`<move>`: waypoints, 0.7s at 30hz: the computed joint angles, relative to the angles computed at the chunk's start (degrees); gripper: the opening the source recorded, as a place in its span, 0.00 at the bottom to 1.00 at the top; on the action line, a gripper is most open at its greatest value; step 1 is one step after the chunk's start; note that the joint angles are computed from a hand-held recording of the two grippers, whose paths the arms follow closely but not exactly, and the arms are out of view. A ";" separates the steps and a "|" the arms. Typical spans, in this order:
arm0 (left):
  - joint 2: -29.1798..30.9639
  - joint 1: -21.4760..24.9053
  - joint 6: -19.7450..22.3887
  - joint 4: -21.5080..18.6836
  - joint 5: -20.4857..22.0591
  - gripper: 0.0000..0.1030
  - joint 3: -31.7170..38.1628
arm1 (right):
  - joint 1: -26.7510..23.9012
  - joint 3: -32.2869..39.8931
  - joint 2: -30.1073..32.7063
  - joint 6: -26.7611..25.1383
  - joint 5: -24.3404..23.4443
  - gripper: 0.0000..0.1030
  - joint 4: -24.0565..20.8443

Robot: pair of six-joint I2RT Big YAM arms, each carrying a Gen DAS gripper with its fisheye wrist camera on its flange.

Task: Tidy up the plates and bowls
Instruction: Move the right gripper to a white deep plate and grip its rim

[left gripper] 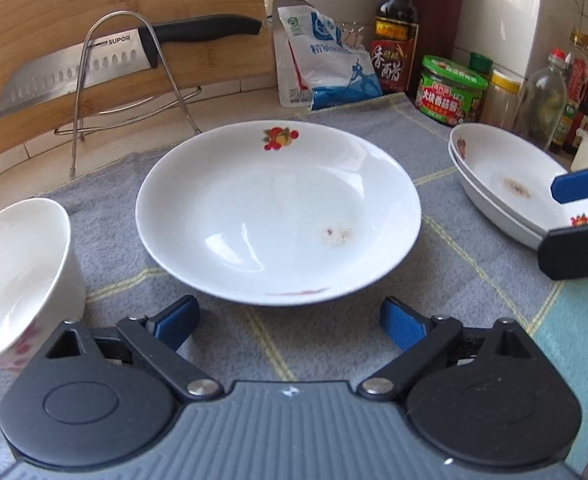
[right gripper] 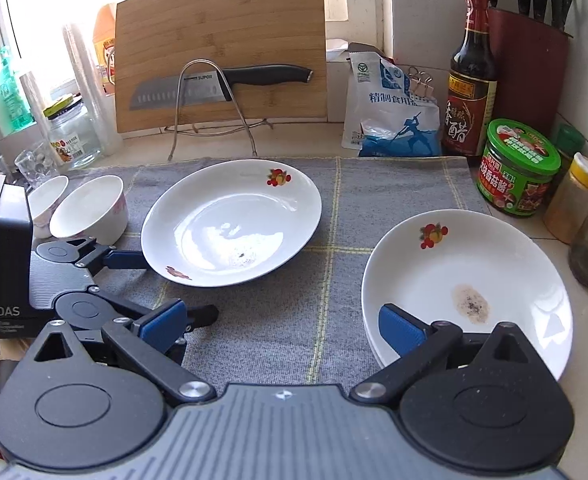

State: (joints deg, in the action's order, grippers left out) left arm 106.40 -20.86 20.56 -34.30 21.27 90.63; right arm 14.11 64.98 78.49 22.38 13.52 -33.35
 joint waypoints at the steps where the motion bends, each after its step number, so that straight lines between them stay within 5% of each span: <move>1: 0.33 0.00 -0.33 0.05 0.36 0.98 0.31 | -0.11 0.97 0.38 -0.80 -0.26 1.00 -1.20; 5: 0.53 -0.47 3.05 1.20 -0.63 1.00 -0.09 | -1.75 5.76 3.02 -6.99 -3.47 1.00 -4.93; 12: 0.59 -0.56 0.98 2.64 -1.12 1.00 -0.36 | -6.85 15.89 12.00 -17.86 -10.92 1.00 -7.45; 21: 0.08 -1.89 -4.19 3.51 -5.96 1.00 -0.64 | -10.73 32.14 26.28 -27.68 -21.54 1.00 -19.72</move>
State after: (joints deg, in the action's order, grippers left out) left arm 106.48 -22.75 16.37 -30.79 15.31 90.00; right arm 3.39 97.12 104.77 -5.29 -8.02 -53.07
